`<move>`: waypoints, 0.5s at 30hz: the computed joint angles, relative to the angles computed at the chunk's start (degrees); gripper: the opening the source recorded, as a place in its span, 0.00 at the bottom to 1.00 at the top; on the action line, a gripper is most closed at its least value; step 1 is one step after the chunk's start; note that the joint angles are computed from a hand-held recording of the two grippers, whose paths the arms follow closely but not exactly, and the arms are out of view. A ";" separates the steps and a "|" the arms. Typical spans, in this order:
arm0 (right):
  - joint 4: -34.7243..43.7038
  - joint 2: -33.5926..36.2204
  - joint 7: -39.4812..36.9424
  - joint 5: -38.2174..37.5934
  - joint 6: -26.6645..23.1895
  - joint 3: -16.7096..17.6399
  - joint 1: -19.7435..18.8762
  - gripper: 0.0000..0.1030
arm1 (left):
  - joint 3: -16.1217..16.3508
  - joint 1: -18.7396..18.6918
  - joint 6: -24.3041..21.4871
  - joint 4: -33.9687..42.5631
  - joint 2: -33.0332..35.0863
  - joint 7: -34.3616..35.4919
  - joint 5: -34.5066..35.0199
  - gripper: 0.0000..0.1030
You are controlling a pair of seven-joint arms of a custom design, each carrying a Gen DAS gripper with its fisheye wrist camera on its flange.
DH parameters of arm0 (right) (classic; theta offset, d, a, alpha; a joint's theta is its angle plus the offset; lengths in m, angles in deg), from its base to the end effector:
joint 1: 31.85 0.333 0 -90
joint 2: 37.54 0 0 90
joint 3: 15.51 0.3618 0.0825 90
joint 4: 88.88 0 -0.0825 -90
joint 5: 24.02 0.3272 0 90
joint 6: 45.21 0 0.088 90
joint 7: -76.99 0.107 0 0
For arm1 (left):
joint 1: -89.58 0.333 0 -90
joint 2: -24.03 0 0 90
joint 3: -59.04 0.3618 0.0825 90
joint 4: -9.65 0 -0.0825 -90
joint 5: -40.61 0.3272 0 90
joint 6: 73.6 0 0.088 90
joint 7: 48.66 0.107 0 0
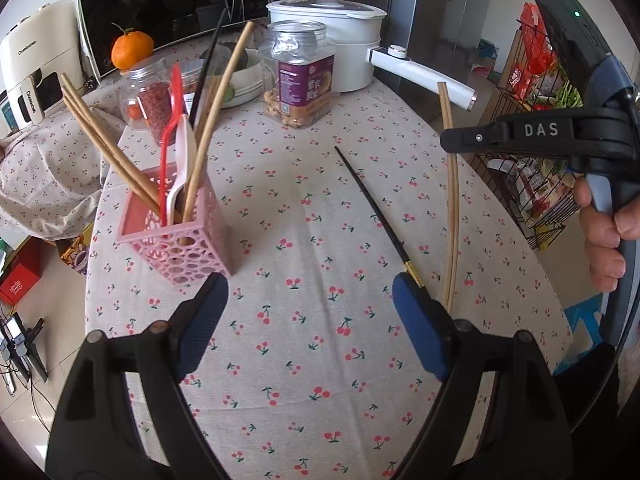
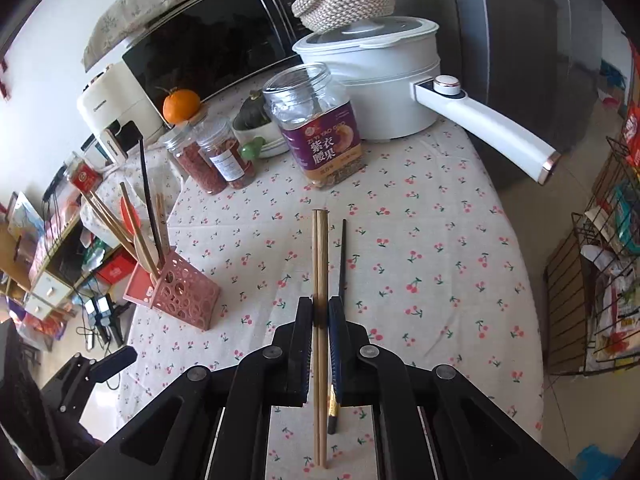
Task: Organize utensils
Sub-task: 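Grasp the black chopstick with the left tool while the right tool holds the wooden chopstick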
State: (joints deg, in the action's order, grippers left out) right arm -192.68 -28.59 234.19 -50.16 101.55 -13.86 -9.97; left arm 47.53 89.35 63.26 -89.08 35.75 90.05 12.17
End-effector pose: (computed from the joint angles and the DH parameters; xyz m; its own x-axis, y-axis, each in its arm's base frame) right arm 0.5513 0.2458 0.5863 -0.3384 -0.8956 -0.2886 -0.7010 0.4446 -0.5577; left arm 0.6043 -0.1171 0.5802 -0.6968 -0.7152 0.0542 -0.5982 0.5378 -0.5941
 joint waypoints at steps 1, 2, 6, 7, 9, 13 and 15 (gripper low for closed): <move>-1.49 -1.41 0.77 -0.27 0.61 -0.20 -0.08 0.07 | -0.24 -0.37 0.00 0.15 0.08 -0.91 -0.26 0.81; -2.85 -2.75 1.79 -1.14 1.17 -0.33 -0.20 0.07 | -0.42 -0.73 -0.47 0.69 0.41 -2.10 -0.43 0.78; -7.02 -6.72 3.99 -3.18 2.50 0.12 -2.21 0.07 | -1.23 -3.51 -2.57 5.18 3.84 -10.06 1.79 0.62; -7.42 -7.09 4.17 -3.24 2.25 0.38 -2.73 0.07 | -1.57 -4.22 -3.57 7.10 5.31 -11.67 2.66 0.53; -8.26 -7.67 3.93 -2.44 2.67 0.79 -3.74 0.07 | -2.09 -5.70 -7.40 12.77 9.42 -16.50 4.47 0.35; -10.20 -8.90 4.05 -1.54 5.26 1.06 -5.57 0.07 | -1.07 -10.45 -11.60 26.06 19.07 -28.23 12.39 0.20; -11.16 -9.60 4.20 -1.30 6.57 1.02 -6.48 0.06 | -0.35 -12.87 -12.88 32.20 23.35 -31.62 17.34 0.19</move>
State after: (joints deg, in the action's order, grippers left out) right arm -203.84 -38.18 238.39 -51.47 108.13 -12.84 -16.46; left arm 47.18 76.48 50.38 -56.88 59.10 58.43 29.51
